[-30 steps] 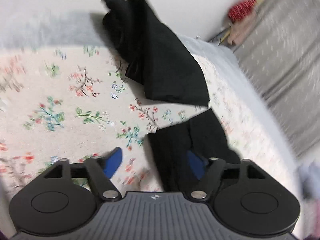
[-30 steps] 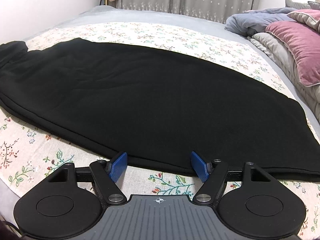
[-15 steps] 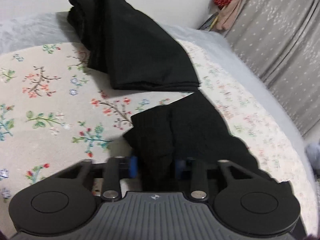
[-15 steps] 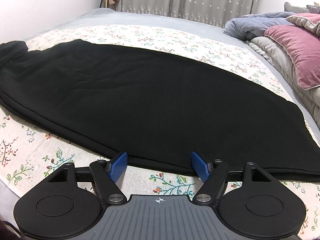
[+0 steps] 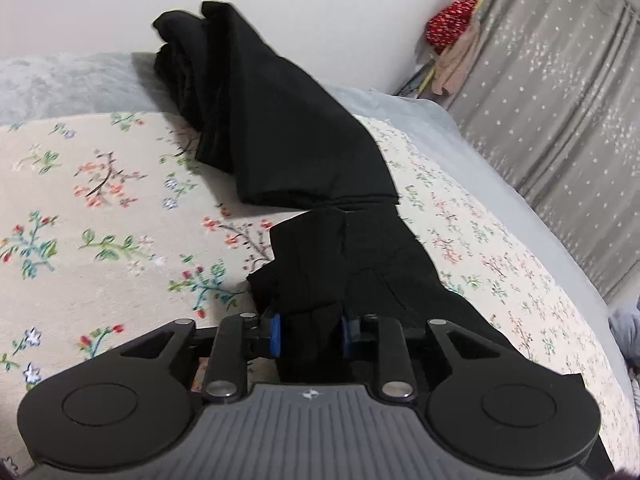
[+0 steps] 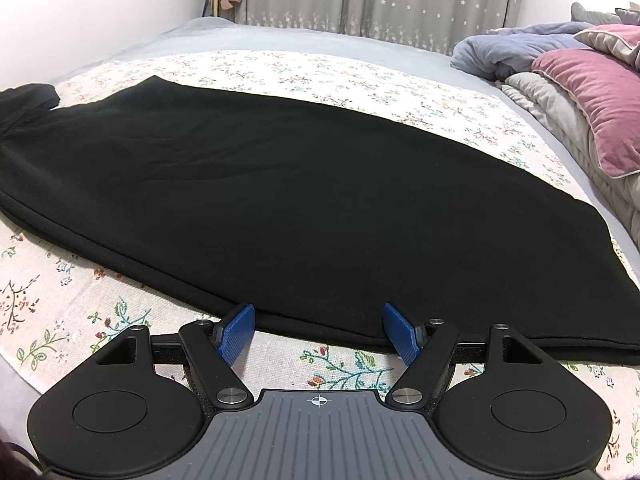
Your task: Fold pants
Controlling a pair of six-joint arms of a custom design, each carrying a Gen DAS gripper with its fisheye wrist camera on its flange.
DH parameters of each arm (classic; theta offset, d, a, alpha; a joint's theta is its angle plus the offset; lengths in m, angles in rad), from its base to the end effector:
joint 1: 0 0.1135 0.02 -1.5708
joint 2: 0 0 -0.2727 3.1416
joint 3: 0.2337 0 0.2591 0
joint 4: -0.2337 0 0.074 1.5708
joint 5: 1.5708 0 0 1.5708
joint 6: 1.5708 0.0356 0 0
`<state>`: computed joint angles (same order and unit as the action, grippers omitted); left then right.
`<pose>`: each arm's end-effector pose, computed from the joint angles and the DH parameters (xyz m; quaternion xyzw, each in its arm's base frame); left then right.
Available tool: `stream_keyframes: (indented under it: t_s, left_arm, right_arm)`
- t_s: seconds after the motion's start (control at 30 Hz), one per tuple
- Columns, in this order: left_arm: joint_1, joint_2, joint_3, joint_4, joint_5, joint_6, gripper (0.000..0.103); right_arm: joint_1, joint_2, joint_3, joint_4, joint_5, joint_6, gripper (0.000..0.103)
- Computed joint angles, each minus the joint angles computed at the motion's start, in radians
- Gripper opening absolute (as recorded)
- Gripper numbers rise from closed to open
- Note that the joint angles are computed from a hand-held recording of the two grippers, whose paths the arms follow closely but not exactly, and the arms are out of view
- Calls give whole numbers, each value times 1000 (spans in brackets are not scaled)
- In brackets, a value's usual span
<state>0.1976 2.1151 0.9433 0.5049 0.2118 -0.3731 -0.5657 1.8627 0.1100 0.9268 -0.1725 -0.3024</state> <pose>0.3936 0.0712 0.0705 -0.2075 0.8714 -0.1328 0.4243 0.1602 -0.0944 0.0357 0.0907 0.9241 -0.0797 0.3627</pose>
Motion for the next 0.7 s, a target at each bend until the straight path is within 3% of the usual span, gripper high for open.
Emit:
stream_keyframes:
  t_s: [0.17,0.27,0.4,0.47,0.53,0.63,0.7]
  left_arm:
    - [-10,-3,6,-2,-4,7,50]
    - [12,-10,22,-19,6,-49,60]
    - [30,-72,-66,134,-123,-126,64]
    - [35,-105,-95,164,-131,-139,64]
    - [27,-139,-121,164,-71,-112,64]
    - [-36,-199,-172,131,34,15,64]
    - [-100,-236,-226,148,56,106,66]
  right_arm:
    - [-38,-12,10,-29,-38,-7,72]
    - [-73,-28,11,-43,-73,-6,71]
    - [-111,-62,-26,16,-102,32,72]
    - [-126,-61,-14,4,-114,54,72]
    - [-125,-32,21,-39,-87,55,71]
    - [-148,-38,42,-69,-82,38,71]
    - [-197,-54,58,-105,-95,43,71]
